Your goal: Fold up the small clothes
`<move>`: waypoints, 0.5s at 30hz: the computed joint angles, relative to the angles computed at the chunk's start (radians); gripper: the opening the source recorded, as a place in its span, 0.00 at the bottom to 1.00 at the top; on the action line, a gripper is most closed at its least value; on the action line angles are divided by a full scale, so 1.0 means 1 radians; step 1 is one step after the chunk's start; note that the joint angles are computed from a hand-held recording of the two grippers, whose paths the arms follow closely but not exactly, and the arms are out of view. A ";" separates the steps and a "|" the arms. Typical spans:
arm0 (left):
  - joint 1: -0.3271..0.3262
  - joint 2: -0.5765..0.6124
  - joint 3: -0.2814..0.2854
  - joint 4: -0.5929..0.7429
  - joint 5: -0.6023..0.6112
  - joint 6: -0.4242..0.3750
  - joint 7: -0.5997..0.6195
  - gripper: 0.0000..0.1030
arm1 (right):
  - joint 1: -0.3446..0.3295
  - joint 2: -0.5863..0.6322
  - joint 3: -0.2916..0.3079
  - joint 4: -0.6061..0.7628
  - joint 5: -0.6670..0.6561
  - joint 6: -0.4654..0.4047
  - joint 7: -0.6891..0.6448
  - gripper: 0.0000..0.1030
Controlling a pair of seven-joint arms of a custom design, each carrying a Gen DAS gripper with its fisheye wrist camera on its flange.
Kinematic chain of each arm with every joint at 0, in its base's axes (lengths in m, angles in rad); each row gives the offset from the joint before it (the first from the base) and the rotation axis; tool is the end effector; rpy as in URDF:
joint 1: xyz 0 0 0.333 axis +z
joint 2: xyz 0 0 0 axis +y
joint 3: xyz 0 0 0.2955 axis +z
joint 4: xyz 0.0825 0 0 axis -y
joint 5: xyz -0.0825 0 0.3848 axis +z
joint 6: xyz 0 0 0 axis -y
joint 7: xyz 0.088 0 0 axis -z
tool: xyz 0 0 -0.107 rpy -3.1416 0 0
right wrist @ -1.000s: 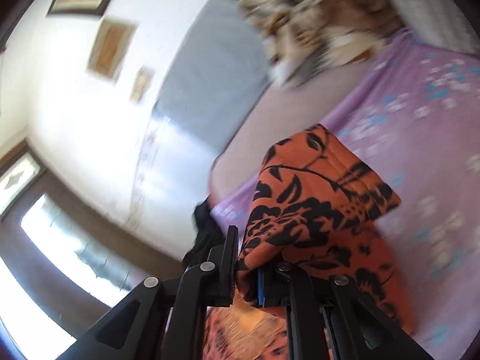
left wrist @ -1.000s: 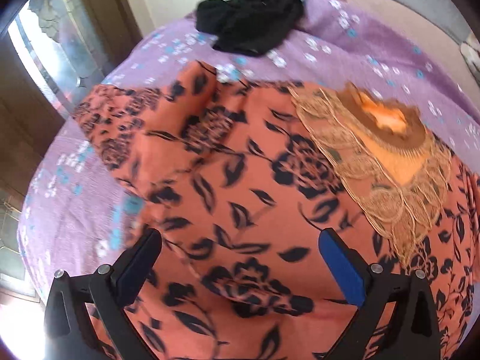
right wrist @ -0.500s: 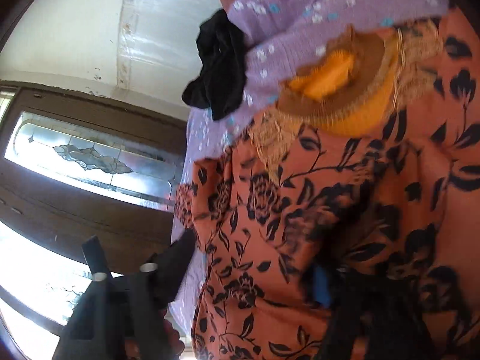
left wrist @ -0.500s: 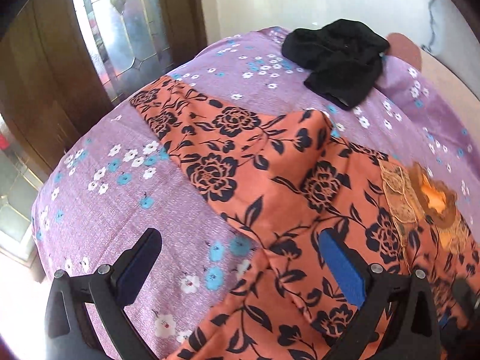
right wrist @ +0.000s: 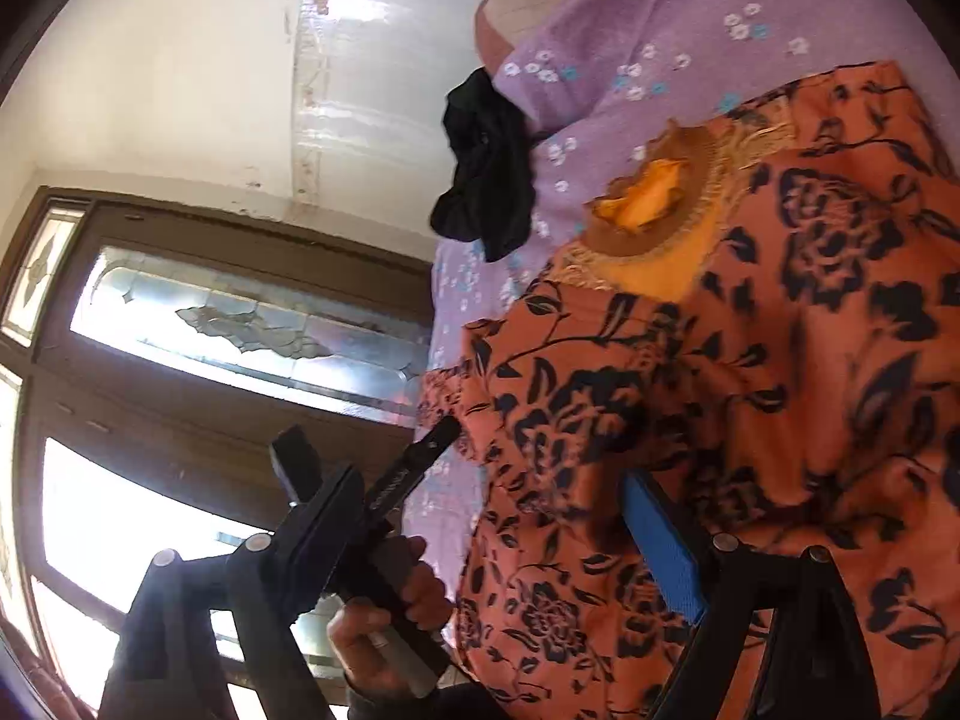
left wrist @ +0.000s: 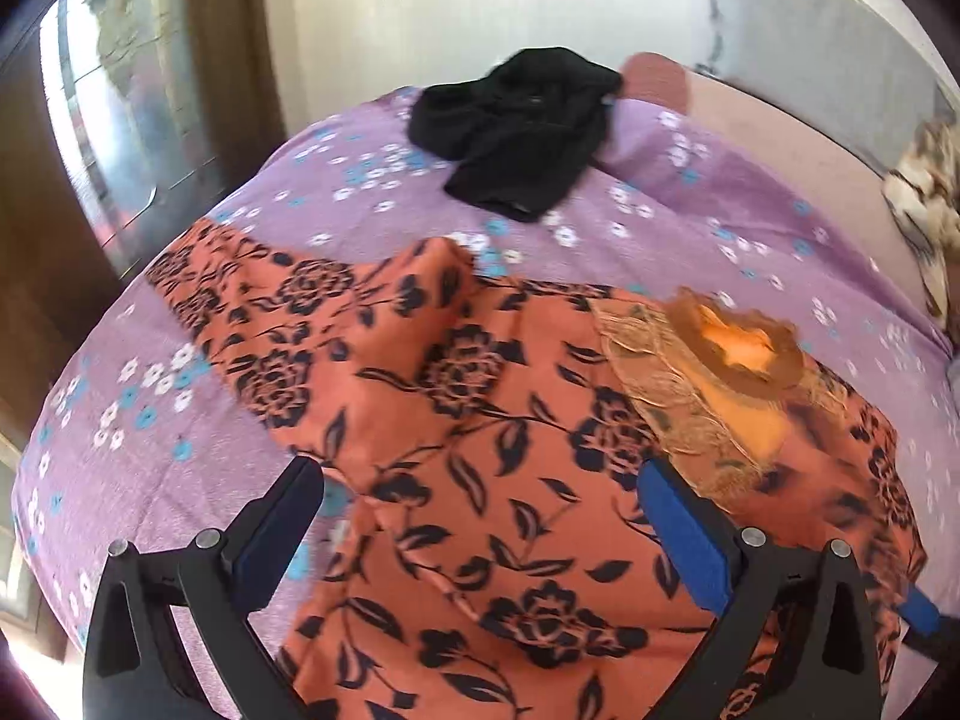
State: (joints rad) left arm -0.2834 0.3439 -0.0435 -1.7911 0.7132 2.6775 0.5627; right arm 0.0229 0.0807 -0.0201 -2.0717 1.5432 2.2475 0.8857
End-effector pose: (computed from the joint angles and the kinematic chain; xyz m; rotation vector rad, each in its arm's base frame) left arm 0.6319 -0.2328 0.3953 -1.9181 1.6835 -0.6087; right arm 0.5857 0.0301 0.4032 -1.1312 1.6209 0.5052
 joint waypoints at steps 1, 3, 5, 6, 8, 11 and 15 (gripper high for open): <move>-0.008 0.006 0.000 0.007 0.010 -0.004 -0.001 1.00 | -0.006 0.007 -0.006 0.002 0.002 0.002 0.017 0.86; -0.025 0.010 0.004 0.014 0.040 0.003 -0.019 1.00 | -0.019 0.009 -0.014 -0.007 0.023 0.028 0.046 0.86; -0.030 0.005 -0.003 0.005 0.050 0.033 -0.019 1.00 | -0.012 0.006 -0.011 -0.012 0.021 0.140 0.052 0.85; -0.025 0.004 -0.016 -0.003 0.036 0.056 0.007 1.00 | -0.006 0.005 -0.008 -0.013 0.005 0.211 0.067 0.84; -0.001 0.007 -0.058 -0.015 -0.043 0.103 0.109 1.00 | -0.003 0.020 -0.006 -0.006 -0.003 0.274 0.100 0.71; 0.020 0.013 -0.116 -0.033 -0.176 0.167 0.259 1.00 | 0.005 0.072 -0.005 0.028 -0.194 0.328 0.249 0.64; -0.114 0.057 -0.026 0.019 -0.074 0.154 0.227 1.00 | -0.015 0.155 0.026 0.096 -0.378 0.284 0.415 0.64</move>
